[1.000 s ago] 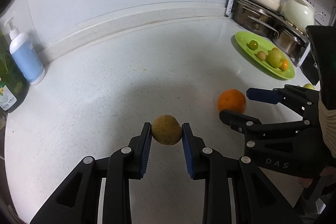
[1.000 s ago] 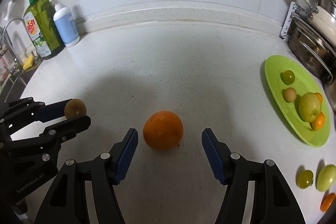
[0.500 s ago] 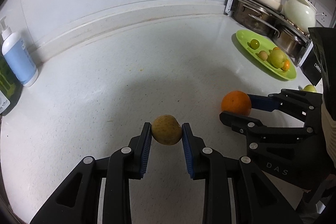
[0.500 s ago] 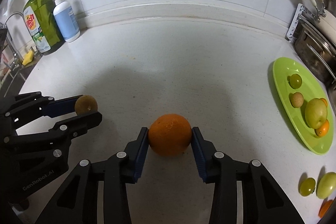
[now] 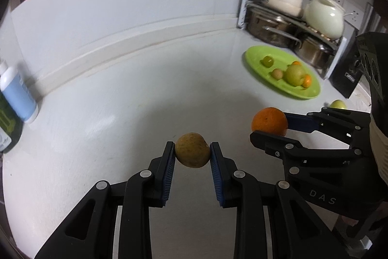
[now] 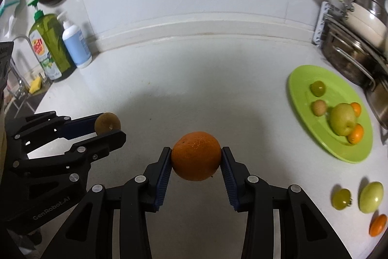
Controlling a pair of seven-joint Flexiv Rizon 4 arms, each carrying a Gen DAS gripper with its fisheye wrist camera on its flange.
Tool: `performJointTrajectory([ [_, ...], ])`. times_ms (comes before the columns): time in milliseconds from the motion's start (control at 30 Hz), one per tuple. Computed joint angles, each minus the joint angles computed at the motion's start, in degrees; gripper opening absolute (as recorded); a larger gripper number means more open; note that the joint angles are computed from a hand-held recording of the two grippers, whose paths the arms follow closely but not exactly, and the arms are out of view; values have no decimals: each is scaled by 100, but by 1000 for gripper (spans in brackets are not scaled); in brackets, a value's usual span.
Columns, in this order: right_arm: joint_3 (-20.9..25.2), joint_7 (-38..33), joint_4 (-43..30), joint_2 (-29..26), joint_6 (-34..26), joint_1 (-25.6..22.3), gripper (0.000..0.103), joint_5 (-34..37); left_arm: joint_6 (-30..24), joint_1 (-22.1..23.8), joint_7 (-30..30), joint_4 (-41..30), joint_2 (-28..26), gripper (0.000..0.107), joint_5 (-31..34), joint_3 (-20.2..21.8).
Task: Organize fruits
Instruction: 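Carry the brown fruit and the orange over the green plate with both tools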
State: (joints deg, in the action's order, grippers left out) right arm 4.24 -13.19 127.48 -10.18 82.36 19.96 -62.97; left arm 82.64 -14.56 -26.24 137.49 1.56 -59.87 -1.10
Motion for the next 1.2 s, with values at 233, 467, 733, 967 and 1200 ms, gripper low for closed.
performJointTrajectory([
  [233, 22, 630, 338, 604, 3, -436, 41, -720, 90, -342, 87, -108, 115, 29, -269, -144],
  [467, 236, 914, 709, 1198, -94, -1022, 41, -1011, 87, -693, 69, -327, 103, 29, -428, -289],
  [733, 414, 909, 1081, 1848, -202, -1589, 41, -928, 123, -988, 135, -611, 39, 29, -412, -442],
  [967, 445, 578, 1141, 2106, -153, -1959, 41, -590, 20, -962, -113, -1030, -226, 29, 0, -573],
  [1200, 377, 136, 952, 1925, 22, -2250, 41, -306, -69, -763, -272, -1504, -603, 29, 382, -766],
])
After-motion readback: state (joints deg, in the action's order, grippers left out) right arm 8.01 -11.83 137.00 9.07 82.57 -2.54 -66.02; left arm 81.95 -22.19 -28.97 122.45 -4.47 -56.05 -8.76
